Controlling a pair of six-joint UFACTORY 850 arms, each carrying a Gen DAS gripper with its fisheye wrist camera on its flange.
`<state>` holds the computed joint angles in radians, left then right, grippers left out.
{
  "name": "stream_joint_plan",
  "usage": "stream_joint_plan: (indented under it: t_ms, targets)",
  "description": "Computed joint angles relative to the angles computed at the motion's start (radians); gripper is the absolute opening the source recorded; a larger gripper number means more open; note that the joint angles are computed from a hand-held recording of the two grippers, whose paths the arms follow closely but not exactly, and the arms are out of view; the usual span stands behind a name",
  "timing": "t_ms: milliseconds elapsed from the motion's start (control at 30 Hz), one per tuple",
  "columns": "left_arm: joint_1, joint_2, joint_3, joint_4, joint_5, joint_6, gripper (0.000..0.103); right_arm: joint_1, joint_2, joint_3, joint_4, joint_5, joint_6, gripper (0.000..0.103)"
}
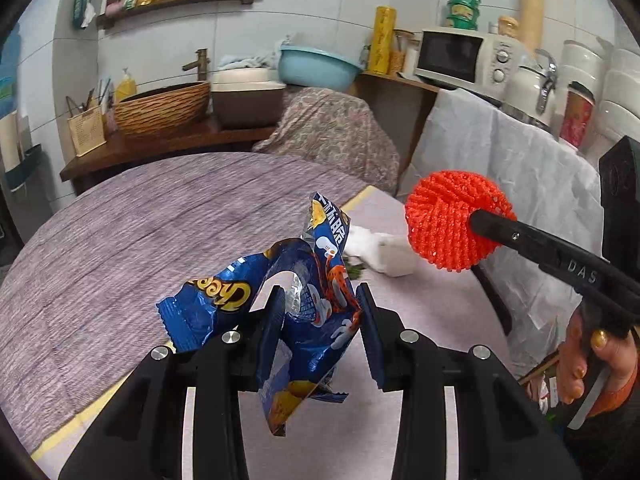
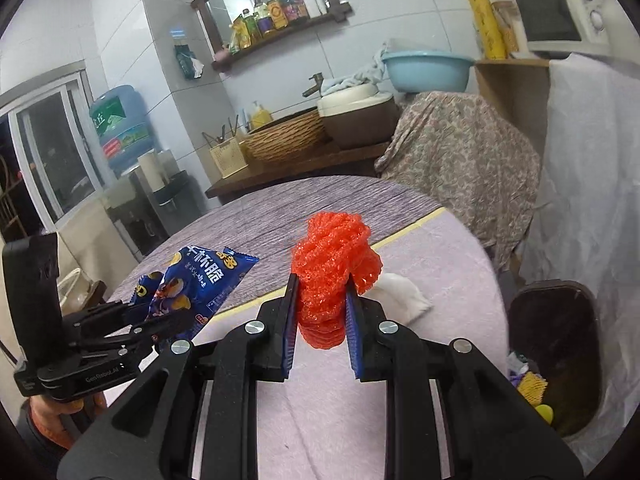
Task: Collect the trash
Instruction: 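Grasp the blue chip bag with the left tool while the right tool grasps the red-orange foam net, then carry chip bag and red foam net over the bin and release both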
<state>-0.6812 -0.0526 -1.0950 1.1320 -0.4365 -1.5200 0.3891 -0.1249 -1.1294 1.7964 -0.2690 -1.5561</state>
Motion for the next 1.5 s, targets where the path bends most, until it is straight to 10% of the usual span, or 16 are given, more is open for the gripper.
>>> stream_joint_plan:
  t_ms: [433,833,1500]
  targets:
    - [-0.101,-0.172,-0.209,-0.031,0.062,0.129,0.037,-0.169,0.138,0.198,0.296,0.034,-0.214,0.022]
    - [-0.138,-0.420,-0.510,-0.398,0.095,0.544,0.037,-0.246,0.022,0.232,0.623,0.144,-0.575,0.022]
    - [-0.111,-0.897,-1.141,-0.983,-0.190,1.068,0.041,-0.308,-0.144,0.223,0.434,0.124,-0.353,0.022]
